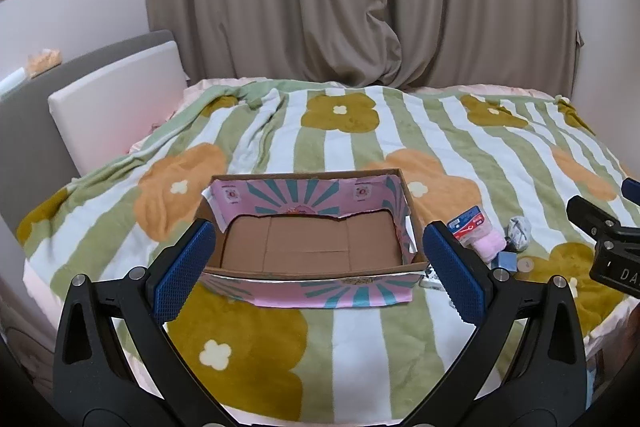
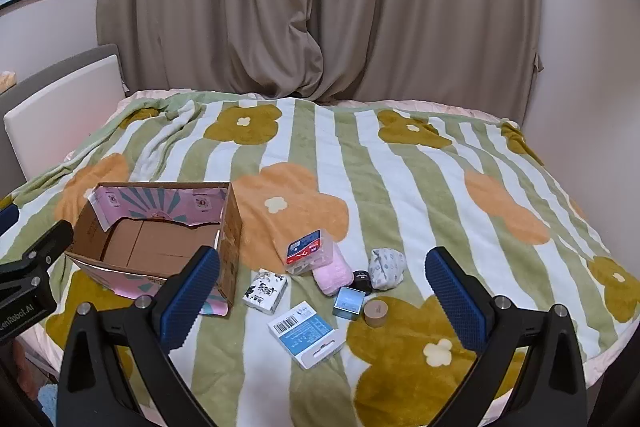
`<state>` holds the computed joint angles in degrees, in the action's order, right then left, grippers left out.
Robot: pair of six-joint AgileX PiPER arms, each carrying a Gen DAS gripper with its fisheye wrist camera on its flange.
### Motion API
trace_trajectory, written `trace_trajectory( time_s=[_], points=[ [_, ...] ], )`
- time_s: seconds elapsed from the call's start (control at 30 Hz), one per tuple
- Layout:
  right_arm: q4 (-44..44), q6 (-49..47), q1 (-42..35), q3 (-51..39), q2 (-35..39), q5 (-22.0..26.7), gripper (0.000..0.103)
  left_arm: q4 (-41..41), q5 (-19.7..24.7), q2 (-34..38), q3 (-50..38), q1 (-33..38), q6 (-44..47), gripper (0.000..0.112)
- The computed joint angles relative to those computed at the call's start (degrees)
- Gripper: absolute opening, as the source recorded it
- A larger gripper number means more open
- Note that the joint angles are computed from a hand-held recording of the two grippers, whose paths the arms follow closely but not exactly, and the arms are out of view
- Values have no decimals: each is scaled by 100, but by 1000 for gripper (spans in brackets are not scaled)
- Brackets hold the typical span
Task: Organize objects
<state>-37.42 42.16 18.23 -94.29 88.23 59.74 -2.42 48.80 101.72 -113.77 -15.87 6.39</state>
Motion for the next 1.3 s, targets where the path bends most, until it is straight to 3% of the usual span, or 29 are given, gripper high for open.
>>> trace_trajectory(
  time_s=[0.4,1.3],
  points=[
    [-142,57,95,20,-2,60,102,-190,-139,-165,333,101,30,103],
    [47,2,39,75,-107,-131,102,-136,114,-39,-92,68,-21,103]
  ],
)
